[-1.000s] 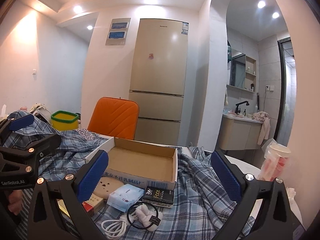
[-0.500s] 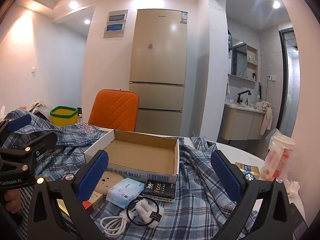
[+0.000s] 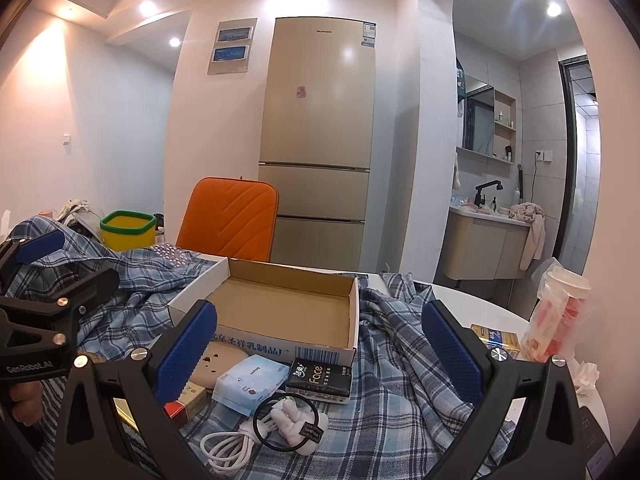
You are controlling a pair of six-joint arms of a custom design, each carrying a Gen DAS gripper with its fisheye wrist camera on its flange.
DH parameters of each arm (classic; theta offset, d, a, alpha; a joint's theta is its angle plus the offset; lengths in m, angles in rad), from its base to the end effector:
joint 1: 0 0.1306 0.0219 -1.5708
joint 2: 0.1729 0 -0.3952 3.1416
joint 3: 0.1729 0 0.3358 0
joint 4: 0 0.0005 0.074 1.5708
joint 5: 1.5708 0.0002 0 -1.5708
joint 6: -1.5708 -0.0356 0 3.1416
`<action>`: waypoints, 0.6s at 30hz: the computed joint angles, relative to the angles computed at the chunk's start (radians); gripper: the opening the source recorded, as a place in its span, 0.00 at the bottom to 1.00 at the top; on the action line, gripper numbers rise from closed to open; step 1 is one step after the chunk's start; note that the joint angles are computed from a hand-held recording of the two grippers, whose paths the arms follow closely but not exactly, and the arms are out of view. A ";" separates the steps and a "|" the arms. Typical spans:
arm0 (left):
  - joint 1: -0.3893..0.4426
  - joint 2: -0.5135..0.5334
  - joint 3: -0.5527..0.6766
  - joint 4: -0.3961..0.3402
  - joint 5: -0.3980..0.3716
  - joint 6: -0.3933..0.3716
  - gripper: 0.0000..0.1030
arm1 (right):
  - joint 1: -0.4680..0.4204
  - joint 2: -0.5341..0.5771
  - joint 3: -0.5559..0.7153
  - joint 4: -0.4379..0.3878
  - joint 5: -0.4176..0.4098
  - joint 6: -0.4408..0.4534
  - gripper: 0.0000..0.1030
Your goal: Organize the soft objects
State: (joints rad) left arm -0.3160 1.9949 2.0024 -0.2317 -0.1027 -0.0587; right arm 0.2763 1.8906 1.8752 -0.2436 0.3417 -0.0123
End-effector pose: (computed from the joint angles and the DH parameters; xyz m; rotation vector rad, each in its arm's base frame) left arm 0.6535 -0.2103 0.4354 0.2618 1.7755 -0.0921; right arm 0.6273 0.1649 0.4459 0.0000 1.8158 -0.1082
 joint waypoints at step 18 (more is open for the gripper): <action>0.004 -0.006 -0.012 -0.001 0.040 -0.008 1.00 | 0.002 0.002 0.007 -0.009 -0.001 0.000 1.00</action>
